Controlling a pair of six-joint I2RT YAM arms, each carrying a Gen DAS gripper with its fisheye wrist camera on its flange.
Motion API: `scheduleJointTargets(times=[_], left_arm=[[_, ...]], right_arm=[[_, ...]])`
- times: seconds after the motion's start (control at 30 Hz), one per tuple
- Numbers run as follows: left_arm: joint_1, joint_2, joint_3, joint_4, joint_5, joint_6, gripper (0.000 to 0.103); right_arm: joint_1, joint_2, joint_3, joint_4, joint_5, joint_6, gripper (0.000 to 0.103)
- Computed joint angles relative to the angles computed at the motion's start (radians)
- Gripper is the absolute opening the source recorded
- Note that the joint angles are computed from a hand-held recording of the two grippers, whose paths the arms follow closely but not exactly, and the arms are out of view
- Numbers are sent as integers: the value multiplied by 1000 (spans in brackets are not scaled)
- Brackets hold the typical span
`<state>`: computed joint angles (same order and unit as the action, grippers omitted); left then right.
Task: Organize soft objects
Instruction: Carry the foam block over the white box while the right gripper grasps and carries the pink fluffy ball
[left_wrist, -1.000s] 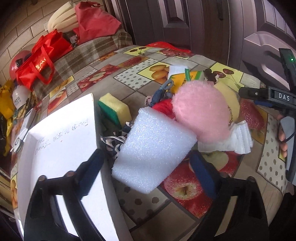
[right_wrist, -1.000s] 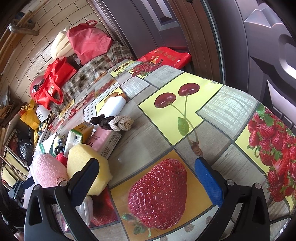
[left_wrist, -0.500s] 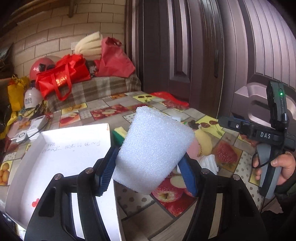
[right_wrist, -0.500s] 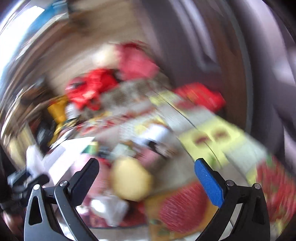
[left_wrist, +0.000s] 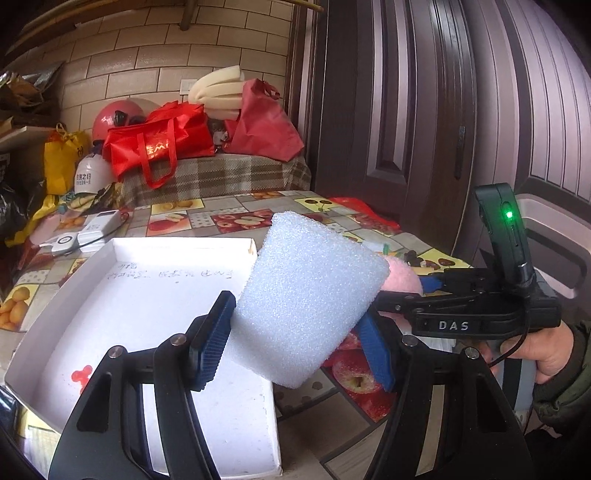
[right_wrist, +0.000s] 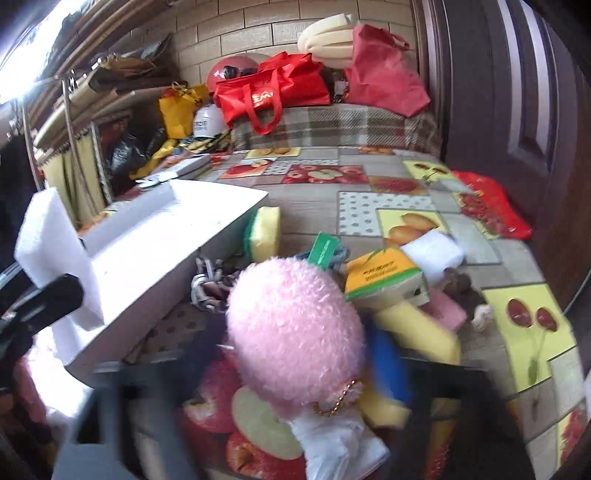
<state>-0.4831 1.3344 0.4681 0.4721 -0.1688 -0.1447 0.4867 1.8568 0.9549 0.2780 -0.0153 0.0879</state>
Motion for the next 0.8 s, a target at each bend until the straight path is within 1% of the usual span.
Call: scheduleJointTargets(times=[0.03, 0.07, 0.13, 0.2, 0.23, 0.33, 0.37, 0.43, 0.47, 0.57, 0.67, 0.8], left_arm=[[-1, 1, -3, 6, -2, 1, 65], [1, 0, -6, 11, 0, 0, 65], [3, -12, -21, 31, -5, -3, 65], [7, -41, -47, 59, -30, 6, 65], [10, -56, -60, 69, -45, 12, 65], [45, -109, -101, 83, -78, 22, 65], [63, -126, -116, 81, -84, 21, 65], [101, -153, -137, 67, -85, 13, 65], [124, -164, -139, 49, -75, 5, 65], [169, -174, -145, 34, -58, -13, 65], [172, -160, -136, 18, -60, -15, 65], [166, -159, -139, 31, -69, -13, 65]], right_arm=[[-10, -17, -27, 29, -26, 27, 54], [-15, -44, -68, 76, -21, 46, 54], [-11, -110, -179, 210, -11, 66, 54], [4, -170, -277, 338, -3, 79, 54], [16, -196, -330, 418, 16, 79, 54], [50, -208, -383, 538, 72, 64, 57], [57, -200, -383, 557, 89, 63, 57], [58, -169, -360, 554, 102, 73, 57], [57, -161, -349, 540, 106, 75, 57], [57, -151, -344, 553, 120, 83, 57], [68, -142, -337, 552, 144, 79, 57], [99, -134, -332, 554, 179, 67, 57]])
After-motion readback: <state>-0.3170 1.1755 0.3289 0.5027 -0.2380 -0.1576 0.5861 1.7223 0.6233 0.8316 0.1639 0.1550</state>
